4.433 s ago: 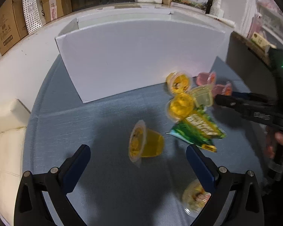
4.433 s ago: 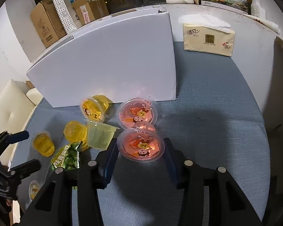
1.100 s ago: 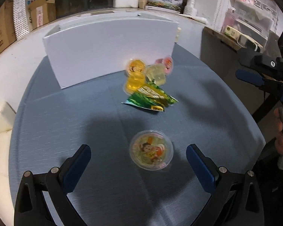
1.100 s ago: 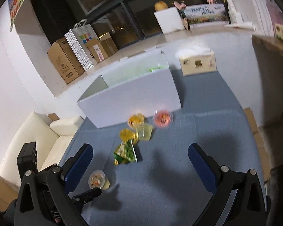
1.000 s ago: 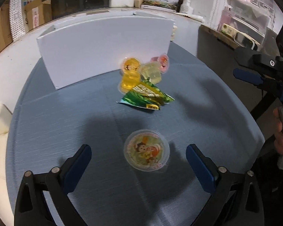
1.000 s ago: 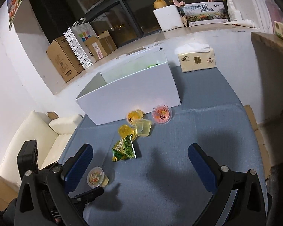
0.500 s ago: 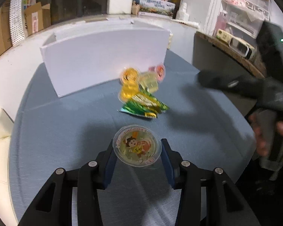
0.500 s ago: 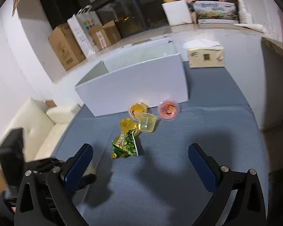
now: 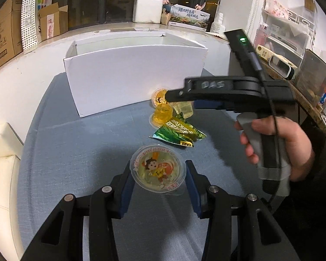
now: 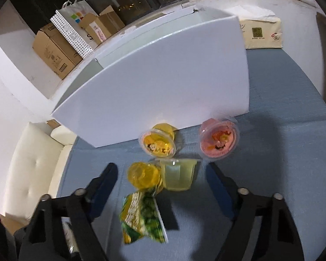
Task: Organize snacks
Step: 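Grasp a yellow jelly cup with the right tool while the left tool carries its cup to the box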
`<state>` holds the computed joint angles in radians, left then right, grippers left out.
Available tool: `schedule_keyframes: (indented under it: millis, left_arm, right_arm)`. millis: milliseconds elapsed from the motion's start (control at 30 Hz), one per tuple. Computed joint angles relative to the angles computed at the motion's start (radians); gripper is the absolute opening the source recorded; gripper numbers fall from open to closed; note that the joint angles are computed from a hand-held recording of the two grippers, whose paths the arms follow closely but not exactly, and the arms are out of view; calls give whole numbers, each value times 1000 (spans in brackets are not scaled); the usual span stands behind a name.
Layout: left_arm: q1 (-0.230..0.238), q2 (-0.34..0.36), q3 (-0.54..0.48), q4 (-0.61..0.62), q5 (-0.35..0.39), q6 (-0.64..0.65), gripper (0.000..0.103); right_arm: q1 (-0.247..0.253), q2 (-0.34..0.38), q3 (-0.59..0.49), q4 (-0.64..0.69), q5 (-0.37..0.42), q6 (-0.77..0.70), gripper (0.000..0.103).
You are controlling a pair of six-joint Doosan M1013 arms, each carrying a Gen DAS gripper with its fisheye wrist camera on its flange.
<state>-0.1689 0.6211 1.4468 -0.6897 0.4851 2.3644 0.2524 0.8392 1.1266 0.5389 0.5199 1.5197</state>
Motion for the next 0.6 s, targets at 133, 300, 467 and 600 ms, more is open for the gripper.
schedule_keyframes:
  millis: [133,300,467,600]
  left_arm:
    - [1,-4,7,-3,-7,-1,49]
    - [2,-7,8,-8,-10,-4,49]
    - [8,-13,3,-38,-17,11,49]
    - [17,-15,-33,-88,-23,31,49]
  right_arm:
    - [-4,11,-5,67,7,-52,45]
    - [-2,-18,42,98,-37,-105,45]
    - [-5,-91,148,293,-131,-307,45]
    - [-1,-156,196,446,-217,-517,45]
